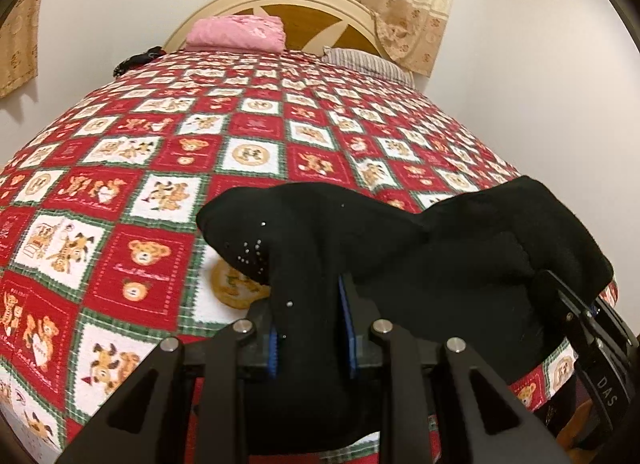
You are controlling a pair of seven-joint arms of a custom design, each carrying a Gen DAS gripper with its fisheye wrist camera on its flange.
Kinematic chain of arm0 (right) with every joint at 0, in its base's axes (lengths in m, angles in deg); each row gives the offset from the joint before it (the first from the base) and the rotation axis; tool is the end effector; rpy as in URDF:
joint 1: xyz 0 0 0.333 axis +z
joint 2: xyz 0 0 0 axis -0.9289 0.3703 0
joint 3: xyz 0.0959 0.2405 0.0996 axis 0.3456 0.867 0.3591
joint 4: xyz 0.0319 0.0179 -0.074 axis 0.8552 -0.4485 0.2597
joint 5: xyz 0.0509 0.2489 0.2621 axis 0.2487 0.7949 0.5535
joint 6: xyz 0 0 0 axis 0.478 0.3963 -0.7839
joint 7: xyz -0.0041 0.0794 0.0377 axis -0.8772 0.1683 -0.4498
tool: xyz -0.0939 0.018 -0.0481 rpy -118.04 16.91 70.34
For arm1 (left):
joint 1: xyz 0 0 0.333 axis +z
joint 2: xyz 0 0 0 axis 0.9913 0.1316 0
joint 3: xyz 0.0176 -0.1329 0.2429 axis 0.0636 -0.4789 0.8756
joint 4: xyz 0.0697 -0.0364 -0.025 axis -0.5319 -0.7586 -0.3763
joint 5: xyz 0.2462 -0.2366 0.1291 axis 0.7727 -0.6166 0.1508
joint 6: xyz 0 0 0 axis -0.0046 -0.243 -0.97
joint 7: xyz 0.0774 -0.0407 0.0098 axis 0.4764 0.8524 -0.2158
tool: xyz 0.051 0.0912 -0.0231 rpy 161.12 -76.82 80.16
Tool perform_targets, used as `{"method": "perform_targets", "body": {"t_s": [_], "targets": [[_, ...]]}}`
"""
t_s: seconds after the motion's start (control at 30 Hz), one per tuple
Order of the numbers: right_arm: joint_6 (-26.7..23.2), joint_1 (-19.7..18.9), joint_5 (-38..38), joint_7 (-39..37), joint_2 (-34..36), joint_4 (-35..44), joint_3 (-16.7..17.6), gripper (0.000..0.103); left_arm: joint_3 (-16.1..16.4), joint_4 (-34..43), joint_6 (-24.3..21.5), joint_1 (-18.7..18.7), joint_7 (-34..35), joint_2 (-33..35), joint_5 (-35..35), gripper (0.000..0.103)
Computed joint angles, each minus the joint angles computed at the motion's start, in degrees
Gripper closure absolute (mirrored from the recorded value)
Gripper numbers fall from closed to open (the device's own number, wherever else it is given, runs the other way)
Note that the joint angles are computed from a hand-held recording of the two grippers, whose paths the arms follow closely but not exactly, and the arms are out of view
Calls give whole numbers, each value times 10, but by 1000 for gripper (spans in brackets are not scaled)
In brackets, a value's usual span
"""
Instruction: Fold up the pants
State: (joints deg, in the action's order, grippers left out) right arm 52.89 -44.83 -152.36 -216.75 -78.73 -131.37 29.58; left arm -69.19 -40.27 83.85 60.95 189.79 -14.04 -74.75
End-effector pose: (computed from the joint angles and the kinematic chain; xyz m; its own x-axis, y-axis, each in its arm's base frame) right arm 0.4333 0.2863 0.5261 -0.4841 -0.8685 -0.1069 -0.3890 0.3230 -0.8628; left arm 0.5165 -0.3804 0.4873 -0.6177 -0.7578 0.2102 -0.6213 0.3064 -0.7212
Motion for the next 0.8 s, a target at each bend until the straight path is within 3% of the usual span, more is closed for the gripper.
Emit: {"method": "perform_targets", "body": {"t_s": [0.37, 0.8], "targets": [[61, 5, -42, -38, 88, 102, -27, 73, 30, 10, 22, 13, -43, 4, 28, 78], [140, 42, -47, -104, 207, 248, -83, 73, 63, 4, 46, 37, -115, 0, 80, 78]]}}
